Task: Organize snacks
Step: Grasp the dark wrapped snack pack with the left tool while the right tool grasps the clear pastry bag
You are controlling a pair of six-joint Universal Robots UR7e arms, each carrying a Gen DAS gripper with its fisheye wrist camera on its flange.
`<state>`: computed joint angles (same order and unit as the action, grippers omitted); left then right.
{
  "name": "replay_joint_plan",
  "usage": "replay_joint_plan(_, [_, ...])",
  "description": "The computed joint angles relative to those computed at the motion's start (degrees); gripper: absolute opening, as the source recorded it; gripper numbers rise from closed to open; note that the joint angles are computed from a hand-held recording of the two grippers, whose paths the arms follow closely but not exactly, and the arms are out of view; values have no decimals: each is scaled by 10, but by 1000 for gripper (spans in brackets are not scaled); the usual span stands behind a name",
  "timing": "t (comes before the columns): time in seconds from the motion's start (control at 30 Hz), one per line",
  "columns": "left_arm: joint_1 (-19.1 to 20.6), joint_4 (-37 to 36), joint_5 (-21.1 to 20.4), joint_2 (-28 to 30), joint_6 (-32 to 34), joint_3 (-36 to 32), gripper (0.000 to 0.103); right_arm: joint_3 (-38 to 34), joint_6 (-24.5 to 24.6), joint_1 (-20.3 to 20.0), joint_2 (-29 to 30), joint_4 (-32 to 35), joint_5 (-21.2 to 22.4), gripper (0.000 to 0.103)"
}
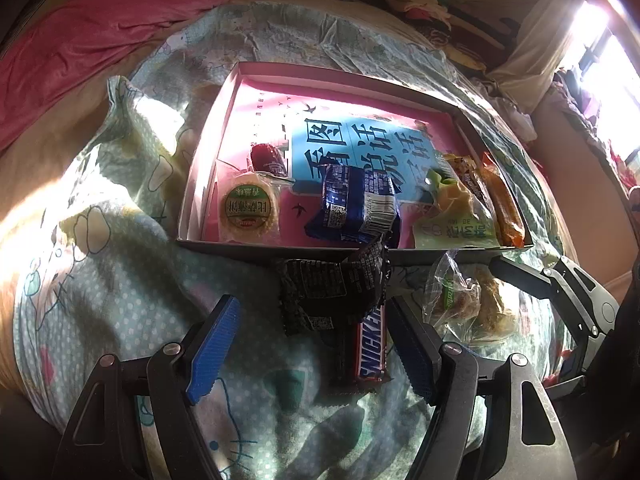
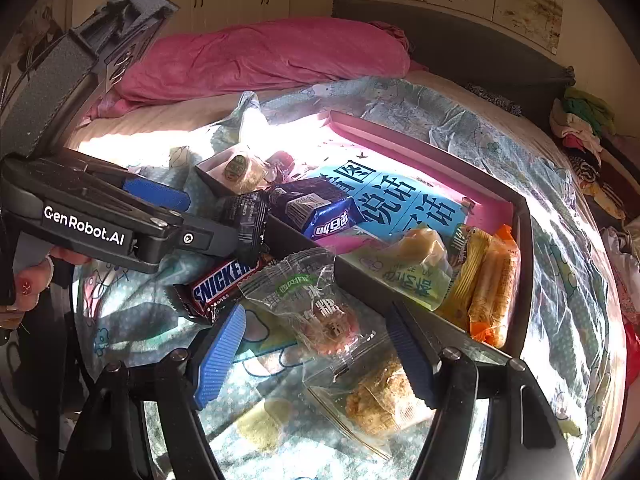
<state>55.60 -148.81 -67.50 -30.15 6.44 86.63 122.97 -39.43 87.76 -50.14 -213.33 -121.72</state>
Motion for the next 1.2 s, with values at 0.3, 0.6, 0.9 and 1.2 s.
replay_joint_plan(0.3, [3,11,-7,11,-11,-14,77,-25,-41,7,36,-15,-36,65])
replay_joint_plan(0.6, [9,38,-23,24,-40,-37,77,-31,-19,-1,35,-2,-30,44])
replay_joint_plan(0.9, [15,48,-49,32,-62,-51,64,10,104,-36,-36,33,98,42])
replay_joint_plan(1.2, [10,18,-55,19,-33,-29,49,37,169,-62,-73,-8,174,42])
